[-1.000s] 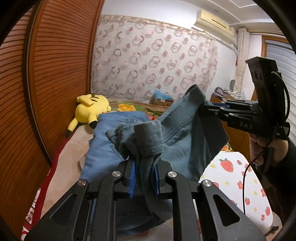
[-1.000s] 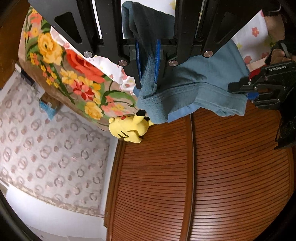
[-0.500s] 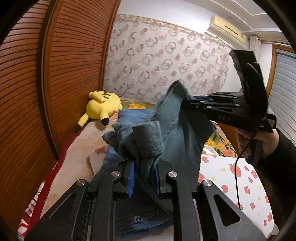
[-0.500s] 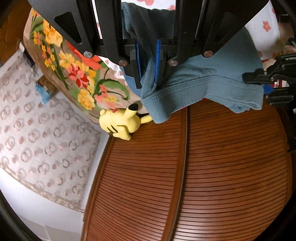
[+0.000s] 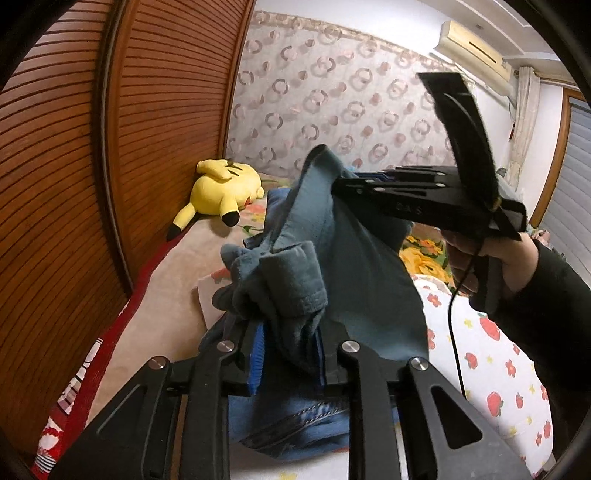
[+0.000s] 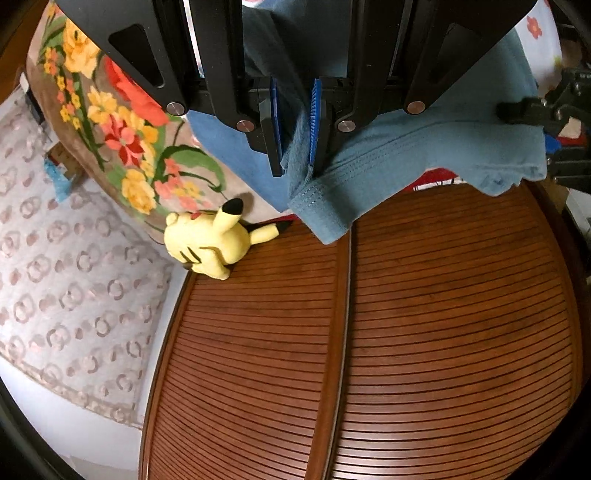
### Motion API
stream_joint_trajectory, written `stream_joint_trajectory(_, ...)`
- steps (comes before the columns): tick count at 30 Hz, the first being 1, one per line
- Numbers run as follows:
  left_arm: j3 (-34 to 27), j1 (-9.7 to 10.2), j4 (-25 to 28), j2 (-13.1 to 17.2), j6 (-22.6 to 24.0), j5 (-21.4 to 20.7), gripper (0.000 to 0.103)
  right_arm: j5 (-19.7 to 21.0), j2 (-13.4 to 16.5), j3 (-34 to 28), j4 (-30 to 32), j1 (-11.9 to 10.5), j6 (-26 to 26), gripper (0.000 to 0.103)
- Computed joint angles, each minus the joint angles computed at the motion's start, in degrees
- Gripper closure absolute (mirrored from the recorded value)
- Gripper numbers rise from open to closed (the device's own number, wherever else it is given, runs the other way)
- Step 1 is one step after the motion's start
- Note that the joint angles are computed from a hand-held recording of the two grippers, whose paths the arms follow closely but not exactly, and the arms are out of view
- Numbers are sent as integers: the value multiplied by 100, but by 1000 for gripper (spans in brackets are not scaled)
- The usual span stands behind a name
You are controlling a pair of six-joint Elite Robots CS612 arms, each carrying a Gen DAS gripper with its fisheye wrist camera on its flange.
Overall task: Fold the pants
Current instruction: 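Lift the folded shorts with the right tool and carry them onto the jeans stack, then open the right tool and release the shorts onto the jeans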
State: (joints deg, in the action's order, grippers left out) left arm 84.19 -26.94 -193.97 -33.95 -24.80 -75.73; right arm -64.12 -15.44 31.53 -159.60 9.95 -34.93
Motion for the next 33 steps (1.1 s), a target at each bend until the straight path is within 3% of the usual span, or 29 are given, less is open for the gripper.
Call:
stream_joint_trajectory(7, 122, 0, -35, -72, 0, -6, 56, 21, 298, -613, 513, -5, 130, 89)
stream_joint_trajectory(11, 239, -54, -145, -173, 61, 224, 54, 136, 241, -567, 580, -31, 377, 73)
stream_joint_trajectory(13, 261, -69, -236, -203, 145, 328, 54, 219, 136, -375, 435, -66, 484, 67)
stream_joint_trajectory(20, 11, -70, -169, -130, 478, 262, 54, 380, -443, 883, -561, -200, 783, 67)
stream_joint_trajectory(25, -150, -64, 29, -27, 538, 210, 54, 716, -649, 1353, -421, -257, 577, 67)
stream_joint_trajectory(29, -312, -23, 567, 72, 407, 284, 54, 497, -462, 1015, -19, -228, 521, 67)
stream_joint_trajectory(33, -348, 11, 807, 111, 279, 289, 54, 290, -52, 201, 468, -195, 671, 67)
